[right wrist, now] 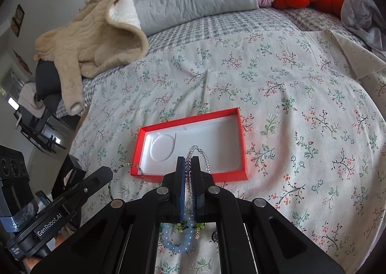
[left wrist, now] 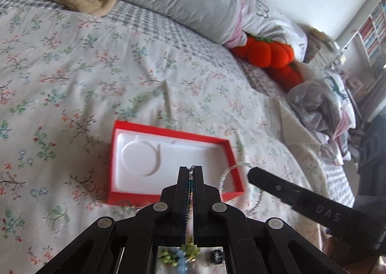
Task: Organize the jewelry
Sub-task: 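Carry both bracelets into the red Ace box and open both tools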
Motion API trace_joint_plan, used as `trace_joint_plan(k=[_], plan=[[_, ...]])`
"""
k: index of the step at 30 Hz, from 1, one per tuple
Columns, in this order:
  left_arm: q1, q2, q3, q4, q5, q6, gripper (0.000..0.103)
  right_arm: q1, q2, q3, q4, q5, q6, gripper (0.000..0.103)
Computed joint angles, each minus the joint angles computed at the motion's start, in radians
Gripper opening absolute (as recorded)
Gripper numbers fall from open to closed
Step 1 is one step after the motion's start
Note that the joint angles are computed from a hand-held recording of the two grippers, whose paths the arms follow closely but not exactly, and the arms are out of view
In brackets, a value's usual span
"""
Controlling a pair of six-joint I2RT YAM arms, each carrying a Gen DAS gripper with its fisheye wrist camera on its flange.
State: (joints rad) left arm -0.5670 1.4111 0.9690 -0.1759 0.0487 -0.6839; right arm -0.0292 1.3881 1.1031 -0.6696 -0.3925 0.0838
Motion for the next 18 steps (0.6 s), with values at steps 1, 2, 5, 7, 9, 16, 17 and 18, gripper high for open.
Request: trace_joint_plan(k=[1, 2, 5, 7, 9, 16, 17, 18], plan=[[0.002, 0.013, -0.001, 0.041, 0.021, -0.004, 0.0, 0.001, 0.008, 0.005, 0.008, 0.005, 0.005, 0.004], [0.005, 0.028, -0.003, 0.079, 0.039, -0.007, 0.0, 0.0, 0.014, 0.012, 0.013, 0.008, 0.007, 0.004], [0.023, 0.086, -0.013, 0.194, 0.076, 0.004, 0.0, -0.001, 0.035, 0.029, 0.036, 0.031, 0.008, 0.004], [0.056, 0.144, -0.015, 0.25, 0.113, -0.02, 0.0, 0.001, 0.052, 0.037, 0.054, 0.05, 0.009, 0.004], [0.09, 0.194, -0.012, 0.259, 0.125, -0.041, 0.0, 0.003, 0.077, 0.045, 0.071, 0.06, 0.013, 0.004], [0.16, 0.251, -0.026, 0.235, 0.088, -0.069, 0.0, 0.055, 0.153, 0.066, 0.105, 0.097, 0.025, 0.004], [0.156, 0.255, -0.021, 0.224, 0.075, -0.063, 0.0, 0.063, 0.157, 0.064, 0.114, 0.09, 0.027, 0.004], [0.15, 0.254, -0.019, 0.216, 0.062, -0.055, 0.0, 0.068, 0.161, 0.063, 0.12, 0.075, 0.03, 0.004]])
